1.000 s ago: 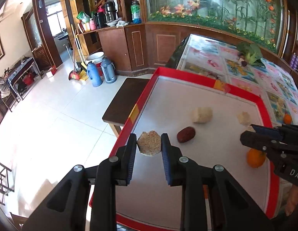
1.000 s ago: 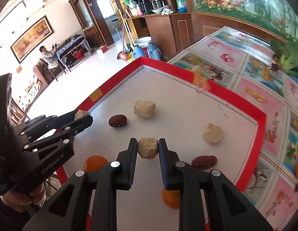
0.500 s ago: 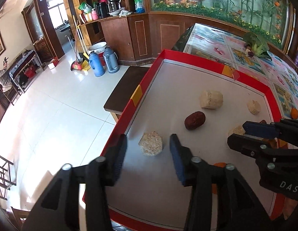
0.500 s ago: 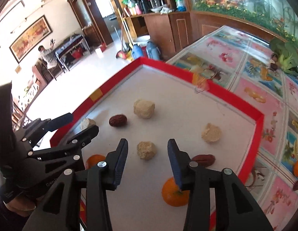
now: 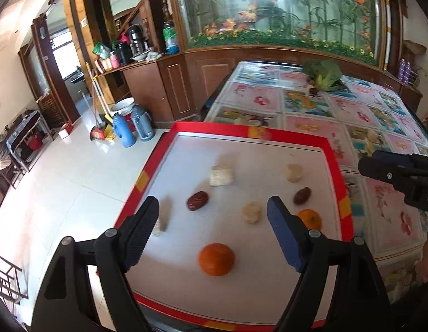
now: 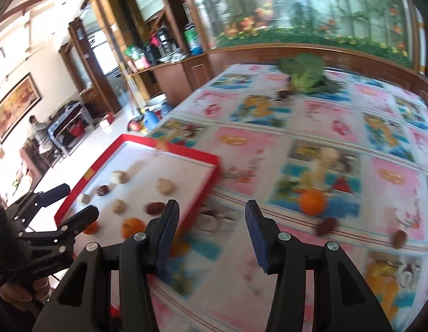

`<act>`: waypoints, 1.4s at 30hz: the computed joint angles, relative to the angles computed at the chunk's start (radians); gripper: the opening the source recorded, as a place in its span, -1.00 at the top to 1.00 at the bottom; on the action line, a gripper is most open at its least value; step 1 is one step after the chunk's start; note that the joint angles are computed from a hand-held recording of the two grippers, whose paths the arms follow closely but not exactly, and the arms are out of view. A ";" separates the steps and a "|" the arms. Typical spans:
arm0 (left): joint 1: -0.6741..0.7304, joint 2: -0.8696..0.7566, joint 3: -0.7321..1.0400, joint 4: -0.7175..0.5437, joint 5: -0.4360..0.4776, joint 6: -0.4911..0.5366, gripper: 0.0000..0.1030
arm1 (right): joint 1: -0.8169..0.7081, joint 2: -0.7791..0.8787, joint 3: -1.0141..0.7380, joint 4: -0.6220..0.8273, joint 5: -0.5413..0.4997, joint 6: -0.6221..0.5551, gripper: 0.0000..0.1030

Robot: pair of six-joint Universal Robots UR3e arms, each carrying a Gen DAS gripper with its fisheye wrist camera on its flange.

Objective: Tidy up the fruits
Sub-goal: 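Move the left gripper to a dark red date while the right approaches a brown fruit, then grasp the dark red date with the left gripper while the right grasps the brown fruit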

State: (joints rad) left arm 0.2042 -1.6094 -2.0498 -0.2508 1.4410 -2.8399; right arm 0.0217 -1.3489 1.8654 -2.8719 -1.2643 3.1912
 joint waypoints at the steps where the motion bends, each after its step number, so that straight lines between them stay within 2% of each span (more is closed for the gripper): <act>1: -0.030 -0.001 0.008 -0.010 0.001 0.000 -0.59 | -0.042 -0.047 0.072 -0.027 0.004 -0.006 0.03; 6: -0.213 -0.048 0.083 -0.079 0.009 -0.010 -0.59 | -0.230 -0.247 0.331 -0.075 0.046 -0.041 0.01; 10: -0.346 -0.120 0.164 -0.128 0.022 -0.035 -0.59 | -0.392 -0.379 0.473 -0.041 0.114 -0.112 0.01; 15: -0.482 -0.221 0.287 -0.185 0.052 -0.080 -0.59 | -0.546 -0.450 0.554 0.010 0.180 -0.197 0.01; 19: -0.544 -0.298 0.380 -0.224 0.067 -0.096 -0.59 | -0.608 -0.432 0.552 0.019 0.207 -0.225 0.01; 28: -0.577 -0.496 0.634 -0.325 0.043 -0.103 -0.57 | -0.536 -0.252 0.421 -0.042 0.125 -0.189 0.01; 30: -0.568 -0.519 0.660 -0.336 0.007 -0.097 -0.33 | -0.531 -0.226 0.406 -0.041 0.123 -0.185 0.01; 32: -0.566 -0.554 0.712 -0.376 -0.011 -0.094 -0.33 | -0.527 -0.210 0.401 -0.050 0.109 -0.174 0.02; 34: -0.566 -0.578 0.747 -0.401 -0.020 -0.095 -0.33 | -0.532 -0.205 0.397 -0.042 0.108 -0.173 0.15; 37: -0.568 -0.607 0.790 -0.419 -0.032 -0.092 -0.31 | -0.537 -0.205 0.391 -0.016 0.119 -0.175 0.22; 42: -0.578 -0.677 0.915 -0.481 -0.043 -0.085 0.00 | -0.523 -0.197 0.376 0.001 0.104 -0.175 0.38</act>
State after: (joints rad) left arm -0.3742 -2.2863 -1.1343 -0.7316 1.3980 -2.9251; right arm -0.5010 -1.5456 2.2416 -2.8714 -1.1605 3.0163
